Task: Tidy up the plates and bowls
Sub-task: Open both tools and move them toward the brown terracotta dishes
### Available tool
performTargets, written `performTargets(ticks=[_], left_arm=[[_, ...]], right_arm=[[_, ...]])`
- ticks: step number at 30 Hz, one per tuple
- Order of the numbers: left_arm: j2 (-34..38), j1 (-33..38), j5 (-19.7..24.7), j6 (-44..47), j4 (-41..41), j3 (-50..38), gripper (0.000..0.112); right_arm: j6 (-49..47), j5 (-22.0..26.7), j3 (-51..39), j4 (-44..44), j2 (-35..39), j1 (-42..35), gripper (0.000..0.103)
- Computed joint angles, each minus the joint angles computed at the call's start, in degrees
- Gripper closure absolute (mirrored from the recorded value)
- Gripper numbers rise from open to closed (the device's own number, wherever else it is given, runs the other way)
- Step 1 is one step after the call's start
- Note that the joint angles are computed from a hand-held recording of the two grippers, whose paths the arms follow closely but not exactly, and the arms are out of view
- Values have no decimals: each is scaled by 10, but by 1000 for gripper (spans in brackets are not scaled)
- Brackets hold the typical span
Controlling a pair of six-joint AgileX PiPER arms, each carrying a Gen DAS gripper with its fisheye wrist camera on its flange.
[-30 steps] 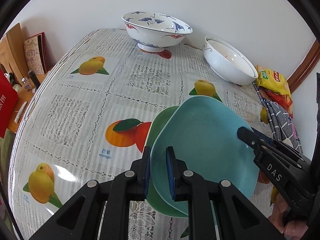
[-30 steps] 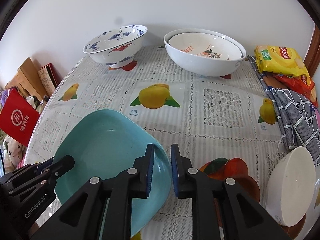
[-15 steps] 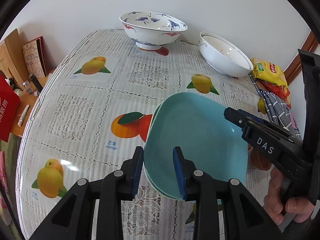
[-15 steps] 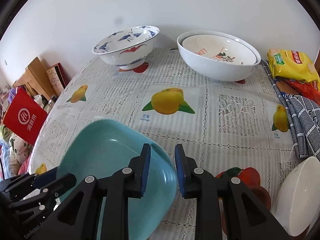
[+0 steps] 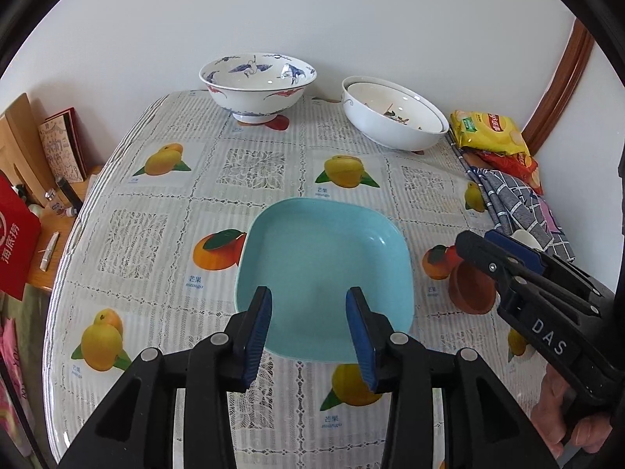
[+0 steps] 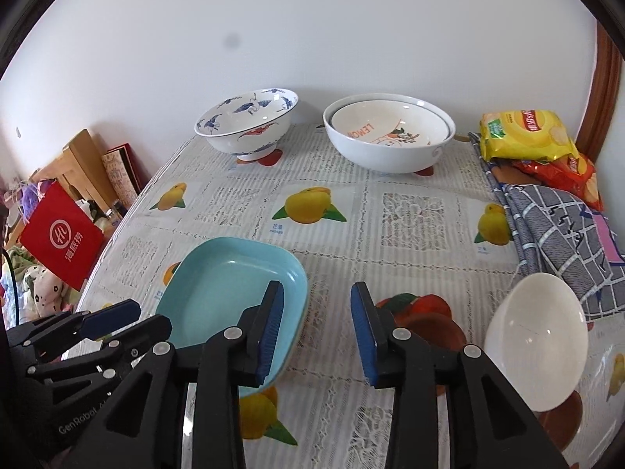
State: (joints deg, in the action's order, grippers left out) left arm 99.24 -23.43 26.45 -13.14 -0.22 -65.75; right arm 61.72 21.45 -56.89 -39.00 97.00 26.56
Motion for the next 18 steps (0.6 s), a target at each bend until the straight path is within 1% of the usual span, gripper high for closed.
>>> performTargets(ticks=[4,7,9,12,16,18], left_arm=[[-22,-38,7,-74,67,5,75],[-37,-71,11,-129,113,9,75],[-45,-93,12,-163,137,10,75],[-51,-128,19,-204,162,3,75],[-55,-181,35,-274,218,-8,73],[-55,-201,43,-289,227,-15,72]], right_arm=[[69,4,79,-54,-77,-3,61],[134,39,132,-103,-137,4,56],[158,56,169,-120,-185,7,53],[144,87,210,-108,-253,4,48],[110,151,249,-86,-342,-4,45],[96,178,263,-80,-381,-8,45]])
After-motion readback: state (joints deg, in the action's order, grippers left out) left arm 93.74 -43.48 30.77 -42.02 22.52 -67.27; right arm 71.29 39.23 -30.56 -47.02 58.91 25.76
